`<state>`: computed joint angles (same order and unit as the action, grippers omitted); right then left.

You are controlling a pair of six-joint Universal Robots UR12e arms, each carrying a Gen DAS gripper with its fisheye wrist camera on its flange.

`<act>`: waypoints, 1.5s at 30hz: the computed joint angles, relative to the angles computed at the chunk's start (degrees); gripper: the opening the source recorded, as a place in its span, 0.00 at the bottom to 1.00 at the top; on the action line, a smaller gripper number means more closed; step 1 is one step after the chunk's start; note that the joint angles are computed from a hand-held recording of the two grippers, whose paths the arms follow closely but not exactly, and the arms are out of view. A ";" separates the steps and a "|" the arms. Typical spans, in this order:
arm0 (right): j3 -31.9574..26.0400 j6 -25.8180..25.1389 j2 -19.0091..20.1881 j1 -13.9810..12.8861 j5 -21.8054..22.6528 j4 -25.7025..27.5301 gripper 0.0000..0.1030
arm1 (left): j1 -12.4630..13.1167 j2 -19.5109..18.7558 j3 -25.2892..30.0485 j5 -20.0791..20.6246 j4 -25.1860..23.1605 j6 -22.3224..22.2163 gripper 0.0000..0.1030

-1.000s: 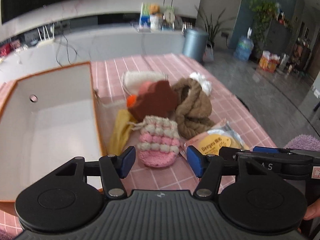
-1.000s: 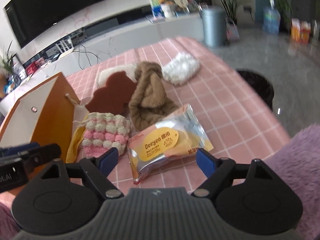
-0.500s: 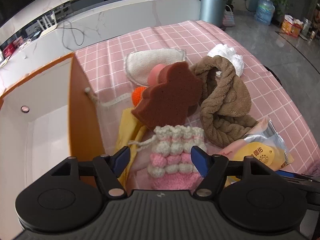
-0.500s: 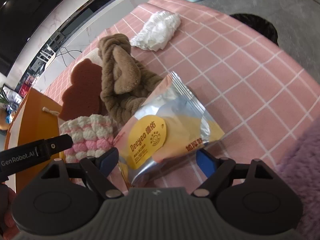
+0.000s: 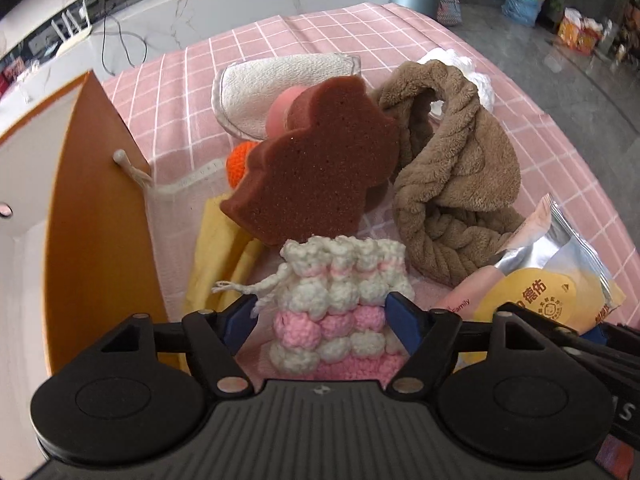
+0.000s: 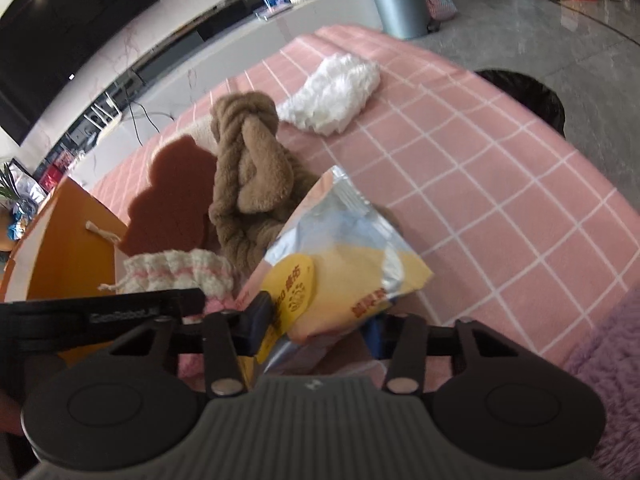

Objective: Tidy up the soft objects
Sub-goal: 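Grasp the pink-white crocheted pouch with the left tool while the right tool grasps the Deeyeo snack bag, then carry both items over the white box and open both tools to drop them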

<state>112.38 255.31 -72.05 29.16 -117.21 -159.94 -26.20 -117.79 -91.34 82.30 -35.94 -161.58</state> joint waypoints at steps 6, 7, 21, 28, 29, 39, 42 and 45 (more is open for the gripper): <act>-0.65 -3.87 0.17 1.28 -4.76 0.30 0.30 | 0.49 1.02 -2.20 -3.88 3.44 0.51 0.45; -0.69 -4.46 0.19 1.45 -5.29 0.20 0.29 | 0.61 1.26 -2.51 -4.56 3.62 0.17 0.40; -2.00 -10.28 -0.36 4.59 -13.33 1.34 0.14 | 2.90 6.34 -8.51 -11.62 13.62 -3.70 0.24; -2.82 -11.15 -1.08 6.22 -16.93 2.43 0.14 | 3.78 8.76 -10.72 -13.70 18.01 -5.20 0.24; -2.99 -11.46 -1.21 6.51 -17.52 2.52 0.14 | 3.98 9.10 -10.97 -14.15 18.43 -5.33 0.24; -5.26 -20.00 -1.24 8.42 -20.39 -2.53 0.14 | 6.44 11.80 -13.27 -16.12 23.47 -8.40 0.24; -6.58 -25.69 -0.56 8.44 -19.49 -6.58 0.14 | 7.48 12.24 -13.64 -15.75 24.92 -10.01 0.24; -8.42 -31.80 0.55 8.53 -18.56 -10.18 0.14 | 8.44 12.54 -13.90 -14.46 26.28 -11.74 0.24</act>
